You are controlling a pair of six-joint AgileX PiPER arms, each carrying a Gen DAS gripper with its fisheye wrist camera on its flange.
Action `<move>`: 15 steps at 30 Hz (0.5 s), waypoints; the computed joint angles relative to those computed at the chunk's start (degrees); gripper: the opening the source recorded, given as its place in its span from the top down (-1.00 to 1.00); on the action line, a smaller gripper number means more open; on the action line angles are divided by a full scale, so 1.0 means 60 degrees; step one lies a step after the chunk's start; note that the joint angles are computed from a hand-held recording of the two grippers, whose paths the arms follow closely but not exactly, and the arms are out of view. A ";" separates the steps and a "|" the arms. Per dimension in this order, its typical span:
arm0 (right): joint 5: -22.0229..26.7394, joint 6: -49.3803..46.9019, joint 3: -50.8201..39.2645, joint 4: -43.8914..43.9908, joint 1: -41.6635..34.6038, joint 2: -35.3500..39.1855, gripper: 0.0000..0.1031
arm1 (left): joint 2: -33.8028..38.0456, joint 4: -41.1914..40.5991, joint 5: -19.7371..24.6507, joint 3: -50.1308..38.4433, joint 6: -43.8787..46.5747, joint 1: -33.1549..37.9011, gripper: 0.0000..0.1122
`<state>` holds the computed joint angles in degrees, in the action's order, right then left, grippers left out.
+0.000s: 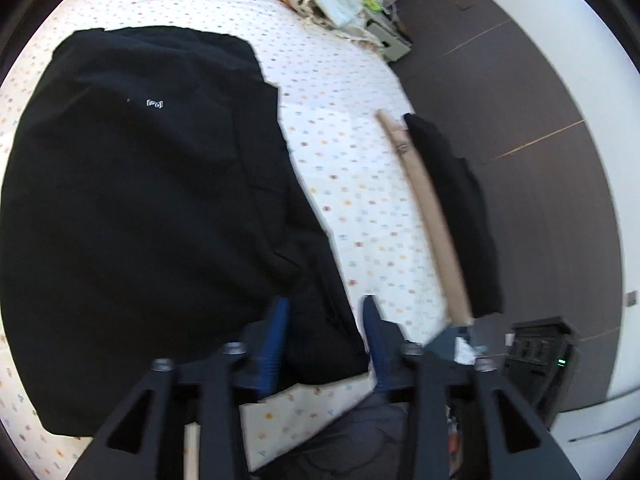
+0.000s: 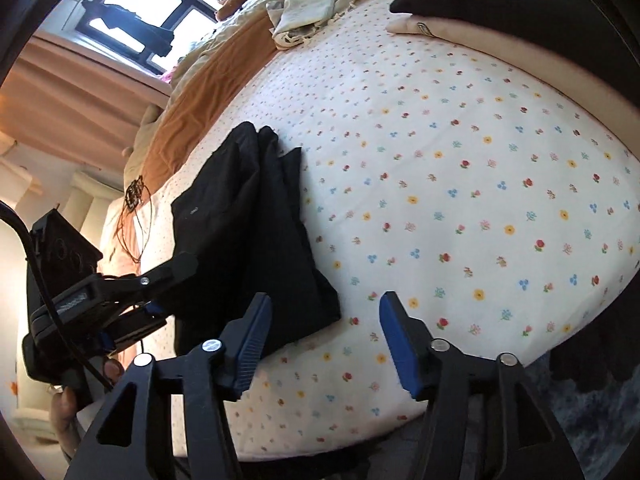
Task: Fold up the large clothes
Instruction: 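Lower the folded shirt onto the sheet and open both grippers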
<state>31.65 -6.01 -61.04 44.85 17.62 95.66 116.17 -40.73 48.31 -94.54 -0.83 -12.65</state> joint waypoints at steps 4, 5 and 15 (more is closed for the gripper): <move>-0.0094 -0.0423 -0.0285 0.0515 0.0276 0.0038 -0.13 | -0.1027 -0.0182 -0.0708 0.1128 0.0352 0.0433 -0.15; -0.0174 -0.0326 -0.0420 0.0353 0.0417 0.0044 -0.14 | -0.1253 -0.0364 -0.0777 0.1450 0.0569 0.0595 -0.15; 0.0051 -0.0373 -0.1806 0.0396 0.1300 0.1044 -0.29 | -0.2757 0.0784 -0.1525 0.3826 -0.0041 0.2239 -0.15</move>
